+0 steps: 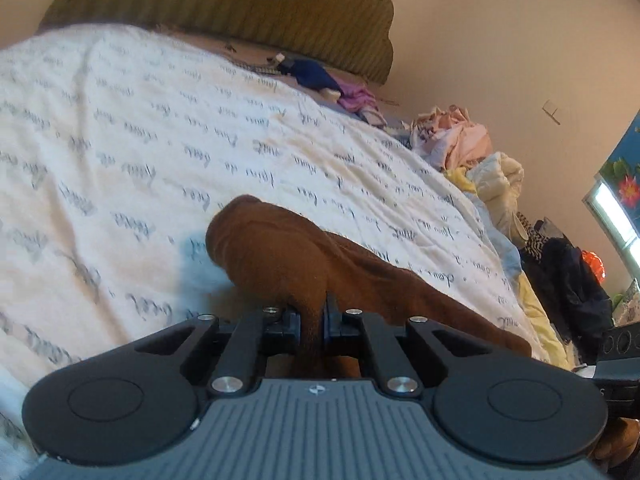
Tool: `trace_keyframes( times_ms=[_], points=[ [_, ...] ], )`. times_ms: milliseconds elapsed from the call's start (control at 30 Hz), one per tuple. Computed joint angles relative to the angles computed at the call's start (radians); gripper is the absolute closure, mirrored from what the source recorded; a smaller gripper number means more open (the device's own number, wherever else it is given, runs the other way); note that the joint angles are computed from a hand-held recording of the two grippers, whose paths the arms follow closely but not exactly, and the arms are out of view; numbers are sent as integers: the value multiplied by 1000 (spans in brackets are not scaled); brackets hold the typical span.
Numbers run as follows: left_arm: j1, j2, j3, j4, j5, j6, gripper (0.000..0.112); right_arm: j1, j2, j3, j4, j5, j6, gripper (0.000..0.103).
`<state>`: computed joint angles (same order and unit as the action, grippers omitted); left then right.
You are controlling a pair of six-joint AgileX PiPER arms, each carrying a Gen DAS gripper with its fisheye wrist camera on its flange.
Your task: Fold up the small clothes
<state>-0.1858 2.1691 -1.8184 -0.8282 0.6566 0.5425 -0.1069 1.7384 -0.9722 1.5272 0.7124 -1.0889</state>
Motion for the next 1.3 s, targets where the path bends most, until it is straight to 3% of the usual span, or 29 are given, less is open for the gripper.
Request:
trace_keyframes(
  times_ms=[67, 167, 267, 333, 367, 400, 433, 467, 600, 633, 700, 767, 800, 833, 867, 900, 1033, 1100, 1167, 1300],
  points=[
    [11, 44, -117, 111, 9, -110, 103, 35, 76, -85, 35, -5, -2, 82],
    [21, 204, -406, 303, 115, -247, 99, 72, 237, -243, 53, 4, 31, 81],
    [49, 296, -514, 385, 162, -359, 100, 101, 364, -333, 40, -88, 186, 71],
    [112, 228, -386, 239, 163, -260, 96, 90, 351, -285, 109, -63, 159, 66],
    [139, 177, -286, 139, 145, -162, 90, 83, 326, -239, 154, -38, 99, 56],
    [168, 130, -198, 49, 153, -74, 73, 76, 290, -190, 172, -21, 45, 41],
    [196, 83, -109, -31, 171, 5, 58, 74, 251, -150, 165, -25, 21, 35],
    [218, 48, -35, -103, 187, 77, 54, 75, 206, -107, 146, -37, 11, 32],
    [274, 9, 93, -200, 347, 163, 48, 97, 114, -46, 34, -17, 71, 32],
    [277, 5, 123, -217, 366, 180, 39, 113, 106, -49, 13, -18, 83, 32],
    [264, -8, 178, -210, 356, 212, 34, 154, 112, -74, -37, -31, 130, 32],
    [247, 20, 153, -149, 361, 138, 58, 203, 130, -110, -126, -85, 201, 32],
    [238, 32, 131, -105, 357, 104, 83, 221, 137, -127, -175, -111, 230, 39],
    [234, 27, 125, -72, 344, 81, 87, 237, 145, -148, -240, -129, 271, 51],
    [243, 18, 125, -73, 357, 81, 89, 236, 141, -151, -272, -129, 302, 77],
    [254, -3, 134, -78, 366, 108, 89, 225, 126, -142, -264, -109, 292, 82],
    [233, -51, 195, 15, 300, 176, 88, 194, 106, -77, -224, -77, 219, 86],
    [227, -59, 252, -10, 242, 230, 88, 183, 139, -28, -79, -47, 85, 88],
    [233, -86, 269, -18, 254, 244, 88, 189, 114, 8, -27, -65, 44, 87],
    [278, -213, 368, -73, 223, 374, 86, 153, 22, 43, -81, -75, 96, 76]
  ],
)
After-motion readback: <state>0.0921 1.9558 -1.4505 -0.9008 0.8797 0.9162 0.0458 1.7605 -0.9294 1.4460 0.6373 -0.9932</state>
